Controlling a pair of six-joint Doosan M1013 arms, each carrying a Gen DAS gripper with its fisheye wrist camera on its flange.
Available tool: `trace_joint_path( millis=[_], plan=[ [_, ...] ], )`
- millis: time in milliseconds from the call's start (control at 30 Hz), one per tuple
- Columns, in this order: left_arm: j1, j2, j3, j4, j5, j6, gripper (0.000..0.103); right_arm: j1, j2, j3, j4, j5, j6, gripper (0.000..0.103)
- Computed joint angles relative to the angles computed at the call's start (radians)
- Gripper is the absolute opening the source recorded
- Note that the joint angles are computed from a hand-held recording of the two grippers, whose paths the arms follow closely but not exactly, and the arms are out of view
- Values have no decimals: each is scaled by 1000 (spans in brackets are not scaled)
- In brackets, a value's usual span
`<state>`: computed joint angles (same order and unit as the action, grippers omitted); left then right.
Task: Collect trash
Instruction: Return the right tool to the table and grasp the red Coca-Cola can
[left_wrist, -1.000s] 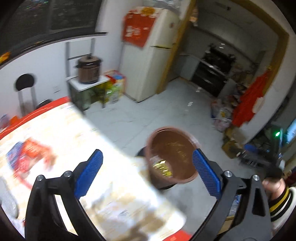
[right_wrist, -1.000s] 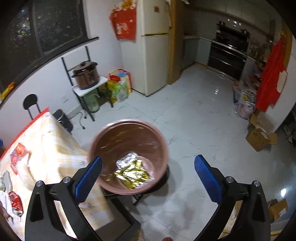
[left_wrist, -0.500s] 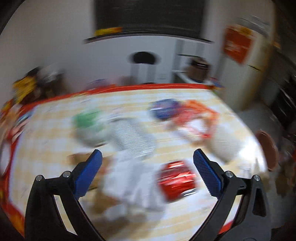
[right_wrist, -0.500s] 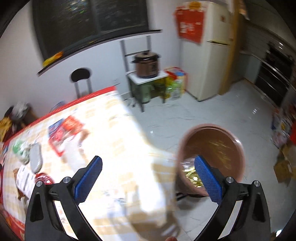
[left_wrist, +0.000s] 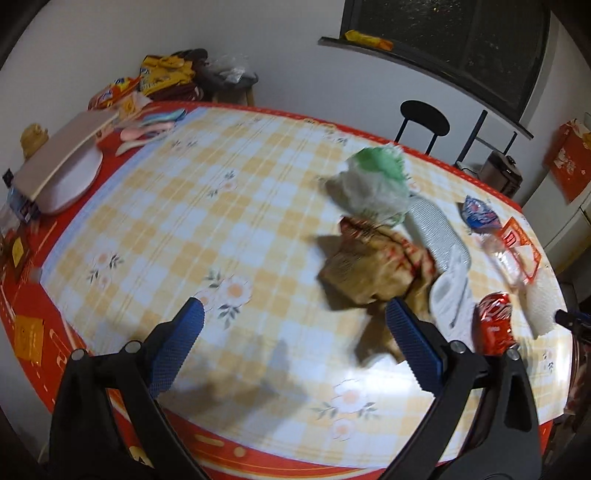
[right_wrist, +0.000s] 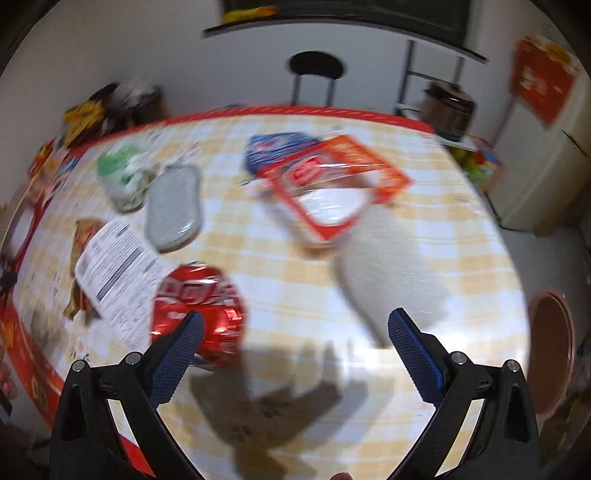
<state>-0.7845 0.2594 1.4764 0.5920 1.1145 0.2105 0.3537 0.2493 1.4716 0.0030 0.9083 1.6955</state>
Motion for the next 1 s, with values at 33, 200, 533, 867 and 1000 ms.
trace_joint_path(
  millis=[33, 200, 533, 867, 1000],
  plan=[
    [3, -4, 10, 1, -12, -7, 97, 11, 12, -5, 13, 0, -21, 98],
    [5, -8, 38, 21, -66, -28, 97, 46, 81, -42, 41, 0, -71, 98],
    [14, -8, 55, -17, -148, 7, 97, 58, 145, -71, 68, 50, -89, 98],
    [15, 5, 45, -53, -194, 46, 97, 41, 145, -77, 200, 105, -147, 65],
    [16, 9, 43, -74, -207, 59, 97, 29, 128, -63, 261, 105, -176, 40]
  ],
)
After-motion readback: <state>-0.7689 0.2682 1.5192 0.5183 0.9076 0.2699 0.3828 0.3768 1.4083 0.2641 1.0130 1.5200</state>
